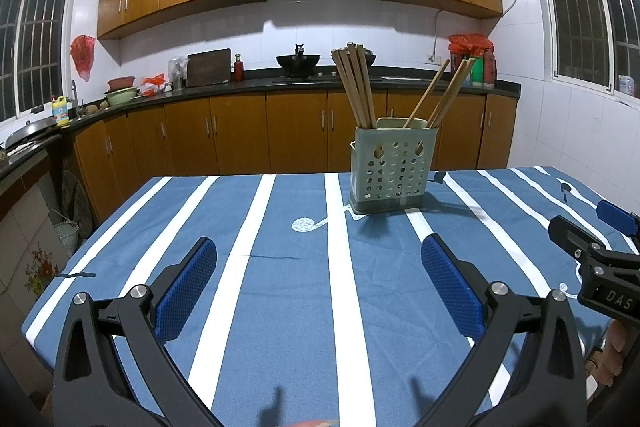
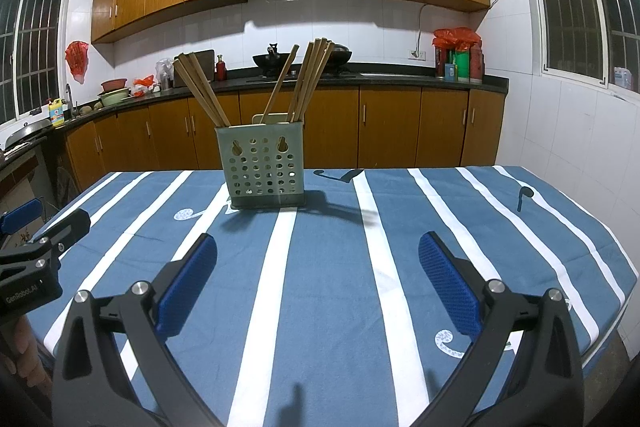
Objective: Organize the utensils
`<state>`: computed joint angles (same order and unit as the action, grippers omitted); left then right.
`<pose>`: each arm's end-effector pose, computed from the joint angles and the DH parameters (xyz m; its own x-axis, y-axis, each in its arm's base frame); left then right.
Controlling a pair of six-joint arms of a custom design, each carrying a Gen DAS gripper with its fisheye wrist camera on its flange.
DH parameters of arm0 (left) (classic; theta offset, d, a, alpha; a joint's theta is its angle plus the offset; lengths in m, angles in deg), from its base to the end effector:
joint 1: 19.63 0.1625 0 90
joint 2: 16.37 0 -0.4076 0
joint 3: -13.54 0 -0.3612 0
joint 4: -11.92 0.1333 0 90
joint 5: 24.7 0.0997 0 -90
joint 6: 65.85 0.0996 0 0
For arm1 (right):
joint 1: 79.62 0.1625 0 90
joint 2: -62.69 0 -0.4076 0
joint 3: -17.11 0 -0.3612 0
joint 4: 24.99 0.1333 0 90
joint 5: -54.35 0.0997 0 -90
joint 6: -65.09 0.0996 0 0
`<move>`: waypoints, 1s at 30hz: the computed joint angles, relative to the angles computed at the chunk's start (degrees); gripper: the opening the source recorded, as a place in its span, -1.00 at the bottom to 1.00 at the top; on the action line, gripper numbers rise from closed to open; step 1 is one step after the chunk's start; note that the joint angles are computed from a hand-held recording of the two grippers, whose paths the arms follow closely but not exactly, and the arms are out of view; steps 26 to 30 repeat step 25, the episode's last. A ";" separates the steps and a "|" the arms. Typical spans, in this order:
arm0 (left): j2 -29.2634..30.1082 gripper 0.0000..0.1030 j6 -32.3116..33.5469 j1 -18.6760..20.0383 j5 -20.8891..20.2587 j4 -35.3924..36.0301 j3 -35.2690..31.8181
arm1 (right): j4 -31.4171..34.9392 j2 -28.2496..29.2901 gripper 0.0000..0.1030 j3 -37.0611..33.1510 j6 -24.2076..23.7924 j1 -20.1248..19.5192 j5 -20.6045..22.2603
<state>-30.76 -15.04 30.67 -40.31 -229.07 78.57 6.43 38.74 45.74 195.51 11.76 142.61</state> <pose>-0.2275 -0.6329 0.0874 -0.6022 -0.4592 -0.6531 0.5570 0.3444 -0.7557 0.1544 -0.7507 0.1593 -0.6367 -0.4799 0.6035 -0.7695 0.3449 -0.5375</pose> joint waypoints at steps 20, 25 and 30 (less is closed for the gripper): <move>0.11 0.97 -1.65 0.26 0.19 0.50 0.67 | -1.23 -0.88 0.92 2.34 0.16 -0.06 0.02; -0.07 0.97 -2.78 0.16 0.60 1.22 0.98 | -0.83 -0.65 0.92 1.75 0.19 -0.05 0.05; -0.07 0.97 -2.78 0.16 0.60 1.22 0.98 | -0.83 -0.65 0.92 1.75 0.19 -0.05 0.05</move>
